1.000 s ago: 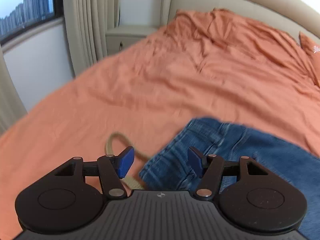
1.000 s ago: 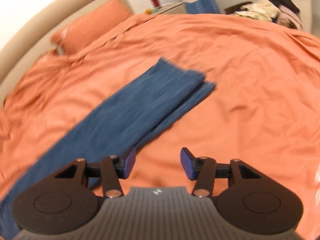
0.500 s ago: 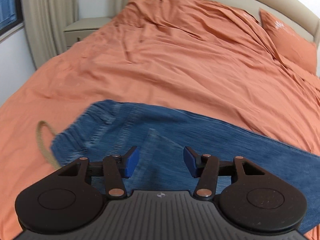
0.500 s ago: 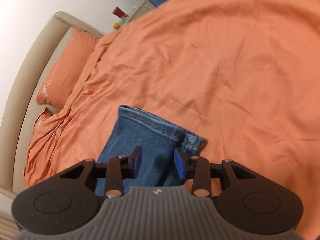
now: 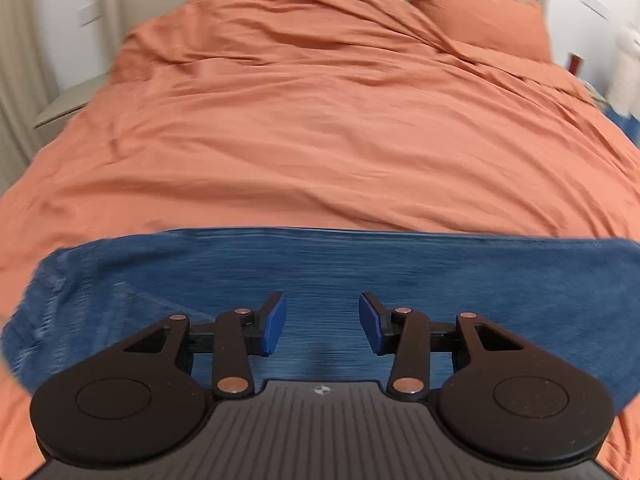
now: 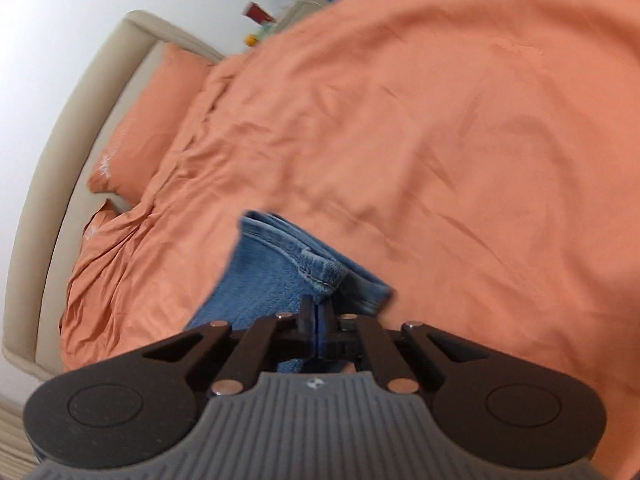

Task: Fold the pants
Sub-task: 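Grasp the leg hems with the right gripper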

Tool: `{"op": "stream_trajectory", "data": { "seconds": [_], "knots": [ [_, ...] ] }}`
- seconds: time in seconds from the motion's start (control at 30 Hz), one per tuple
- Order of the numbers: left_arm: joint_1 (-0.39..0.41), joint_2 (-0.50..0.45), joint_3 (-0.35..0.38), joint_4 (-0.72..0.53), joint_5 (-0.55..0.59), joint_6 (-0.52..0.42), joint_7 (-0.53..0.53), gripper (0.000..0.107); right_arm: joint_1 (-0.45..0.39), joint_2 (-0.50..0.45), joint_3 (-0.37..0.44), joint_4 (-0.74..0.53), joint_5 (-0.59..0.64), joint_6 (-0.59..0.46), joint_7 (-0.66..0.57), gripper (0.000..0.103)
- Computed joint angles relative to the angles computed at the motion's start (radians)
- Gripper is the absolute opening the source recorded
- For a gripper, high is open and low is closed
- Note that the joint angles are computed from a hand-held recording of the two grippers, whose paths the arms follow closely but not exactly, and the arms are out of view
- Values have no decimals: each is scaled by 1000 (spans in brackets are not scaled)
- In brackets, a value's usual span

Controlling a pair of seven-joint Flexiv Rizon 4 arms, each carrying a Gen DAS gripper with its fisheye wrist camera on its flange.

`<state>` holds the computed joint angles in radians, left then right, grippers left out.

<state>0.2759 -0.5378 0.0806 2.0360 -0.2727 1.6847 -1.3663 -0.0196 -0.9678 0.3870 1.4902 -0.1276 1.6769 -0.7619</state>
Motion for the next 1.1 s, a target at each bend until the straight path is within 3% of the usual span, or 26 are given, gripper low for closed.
{"op": "stream_trajectory", "data": {
  "seconds": [0.1, 0.17, 0.2, 0.3, 0.33, 0.5, 0.6, 0.73, 0.9, 1.1],
  "knots": [
    [67, -8, -121, -10, 17, -10, 46, 51, 13, -19, -29, -2, 1, 6, -2, 0],
    [91, -18, -178, -23, 26, -30, 83, 51, -21, -30, 15, 0, 3, 10, -3, 0],
    [97, -26, -199, -33, 27, -41, 100, 51, -39, -29, 38, 10, 5, 20, -5, 6],
    [109, -55, -258, -64, 19, -66, 146, 51, -109, -32, 126, 39, 7, 37, 1, 47],
    [103, -68, -266, -76, 15, -68, 155, 51, -135, -44, 163, 46, 4, 49, 3, 47],
    [56, -141, -283, -158, -12, -106, 186, 51, -198, -142, 266, 10, -63, 70, 11, 39],
    [45, -182, -310, -207, -29, -133, 210, 49, -216, -217, 314, -41, -105, 106, 39, 21],
    [-8, -245, -290, -305, -28, -167, 256, 45, -279, -277, 408, -66, -204, 116, 61, 8],
    [-94, -365, -249, -489, -33, -205, 277, 42, -196, -150, 232, -17, -287, 154, 38, 6],
    [-251, -505, -62, -752, -9, -352, 183, 40, -191, -160, 220, -39, -318, 97, 54, 6]
  ]
}}
